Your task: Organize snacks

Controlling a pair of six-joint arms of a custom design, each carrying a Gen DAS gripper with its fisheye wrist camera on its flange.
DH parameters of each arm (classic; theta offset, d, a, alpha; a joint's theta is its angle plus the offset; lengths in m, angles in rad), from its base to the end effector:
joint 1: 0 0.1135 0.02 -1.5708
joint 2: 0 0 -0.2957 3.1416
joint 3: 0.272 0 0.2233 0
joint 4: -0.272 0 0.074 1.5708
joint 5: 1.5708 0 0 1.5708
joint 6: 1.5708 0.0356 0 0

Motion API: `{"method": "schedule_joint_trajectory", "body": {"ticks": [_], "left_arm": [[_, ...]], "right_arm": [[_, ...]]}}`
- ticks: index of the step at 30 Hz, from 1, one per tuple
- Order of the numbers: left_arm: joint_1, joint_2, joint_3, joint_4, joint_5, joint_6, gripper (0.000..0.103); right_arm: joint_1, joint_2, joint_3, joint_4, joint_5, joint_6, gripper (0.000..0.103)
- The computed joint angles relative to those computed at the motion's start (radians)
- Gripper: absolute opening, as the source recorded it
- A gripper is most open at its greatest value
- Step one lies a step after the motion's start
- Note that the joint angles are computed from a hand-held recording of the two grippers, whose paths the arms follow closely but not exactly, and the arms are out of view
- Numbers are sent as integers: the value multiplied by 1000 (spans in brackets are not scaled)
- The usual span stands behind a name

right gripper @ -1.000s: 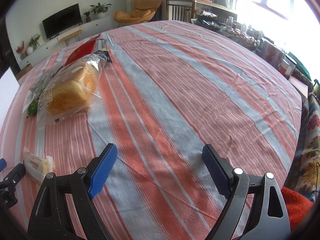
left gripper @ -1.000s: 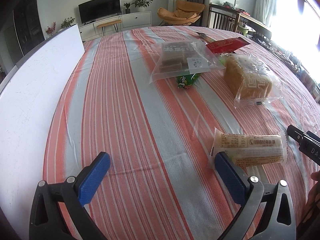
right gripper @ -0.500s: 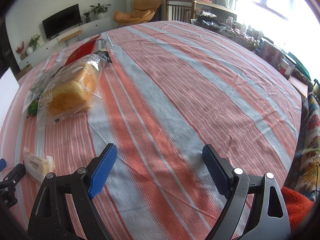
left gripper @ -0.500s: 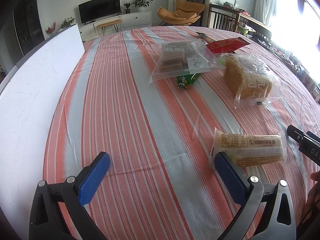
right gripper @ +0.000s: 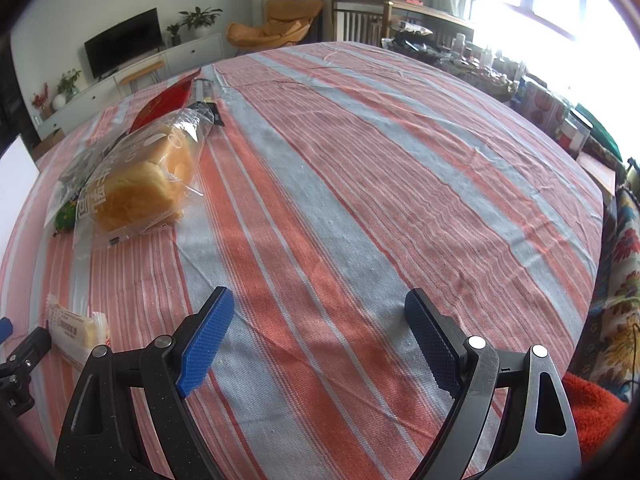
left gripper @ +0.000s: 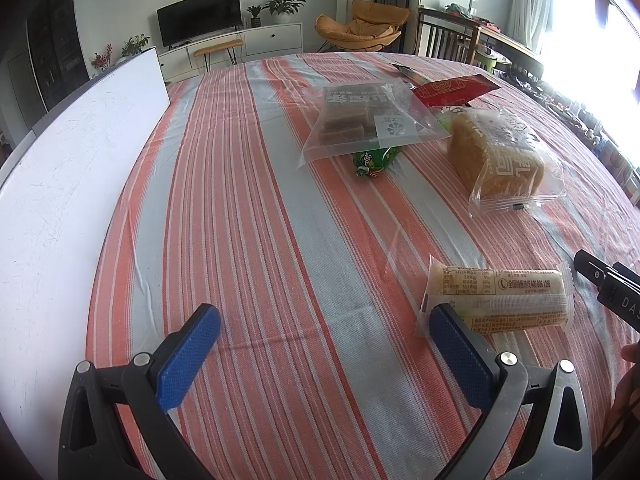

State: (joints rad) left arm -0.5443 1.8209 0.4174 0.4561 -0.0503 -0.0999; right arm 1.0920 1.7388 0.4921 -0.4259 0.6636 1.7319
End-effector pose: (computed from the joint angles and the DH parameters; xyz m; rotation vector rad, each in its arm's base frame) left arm 0.2166 -0.1290 0.1090 0.5371 2.4702 -0.1975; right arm 0.1044 0.1536 0.1187 0.7416 2.3770 -0.2609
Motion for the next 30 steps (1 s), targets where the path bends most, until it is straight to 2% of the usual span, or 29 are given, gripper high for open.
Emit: {"method": "schedule_joint_trajectory", "body": {"ticks": [7,11,14,19,21,23,25,27,30], "left_arm": [[8,1,0,1,12,7,103],[32,-50,-11,-71,63,27,103],[82,-124,-22,-137,172,45,103],[84,-208,77,-346,265,39,102],[59,-225,101,-359,300,-6,102],[-8,-211,137,-347,273,-36,102],[-89,-175,195,-351,231,17,102],[-153,-129,245,-348,217,146,102],[-175,-60,293,-359,277,357,102]], "right_arm": [[0,2,1,-1,0,1,89],[0,2,2,0,0,0,89],[-1,2,1,0,0,0,89],[-3,3,1,2,1,-2,89],[-3,4,1,4,1,-3,89],[-4,4,1,4,1,-3,89],[2,0,1,0,1,2,89],[6,-9,1,-7,2,7,89],[10,-14,2,-13,3,15,90]]}}
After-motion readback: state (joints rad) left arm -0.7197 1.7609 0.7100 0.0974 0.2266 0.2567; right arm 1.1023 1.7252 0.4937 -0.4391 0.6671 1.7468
